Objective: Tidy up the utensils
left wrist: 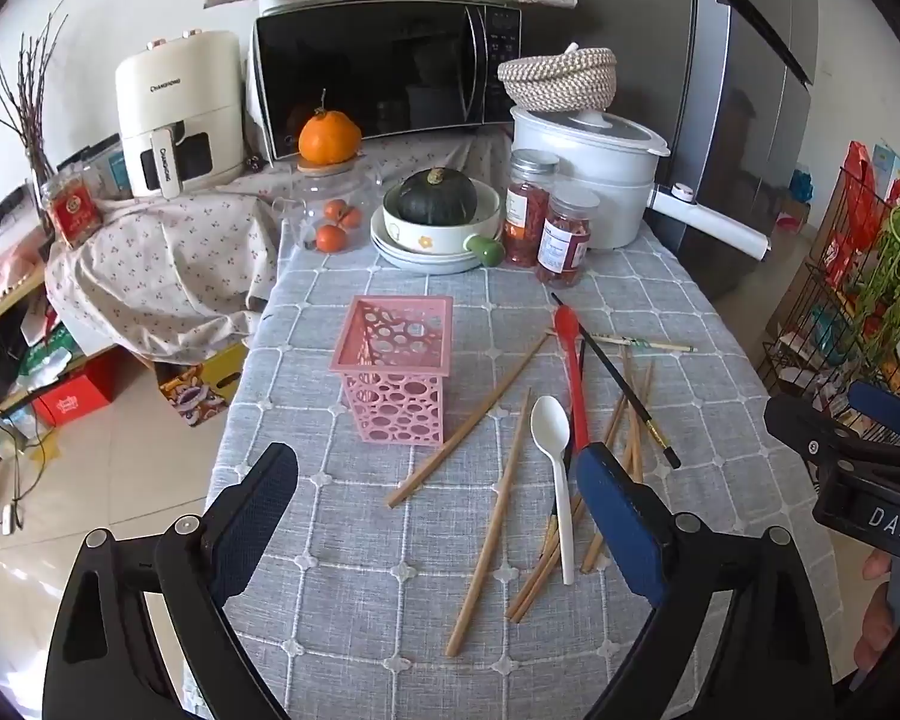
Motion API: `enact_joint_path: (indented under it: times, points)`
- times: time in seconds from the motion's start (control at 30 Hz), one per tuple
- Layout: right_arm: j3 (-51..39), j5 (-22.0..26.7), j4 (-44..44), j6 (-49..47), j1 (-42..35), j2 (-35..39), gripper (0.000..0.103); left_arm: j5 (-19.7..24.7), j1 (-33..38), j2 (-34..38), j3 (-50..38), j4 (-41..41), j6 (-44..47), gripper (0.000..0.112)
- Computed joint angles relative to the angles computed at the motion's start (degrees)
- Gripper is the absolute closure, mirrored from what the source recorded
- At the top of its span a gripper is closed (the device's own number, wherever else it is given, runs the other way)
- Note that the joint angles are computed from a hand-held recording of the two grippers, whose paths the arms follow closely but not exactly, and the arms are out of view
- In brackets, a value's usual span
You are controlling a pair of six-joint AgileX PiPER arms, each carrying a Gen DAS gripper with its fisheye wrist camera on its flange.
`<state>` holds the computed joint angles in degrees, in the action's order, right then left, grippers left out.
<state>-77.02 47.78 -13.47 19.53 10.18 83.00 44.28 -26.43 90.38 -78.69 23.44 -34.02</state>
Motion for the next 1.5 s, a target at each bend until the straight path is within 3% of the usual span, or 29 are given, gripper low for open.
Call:
enact_joint_path:
  times: [1.5]
  points:
    - [-0.2,0.2,1.4,-0.3,0.0,0.7,0.001,0.1,0.6,0.5,-0.3,-2.5,1.1,0.017]
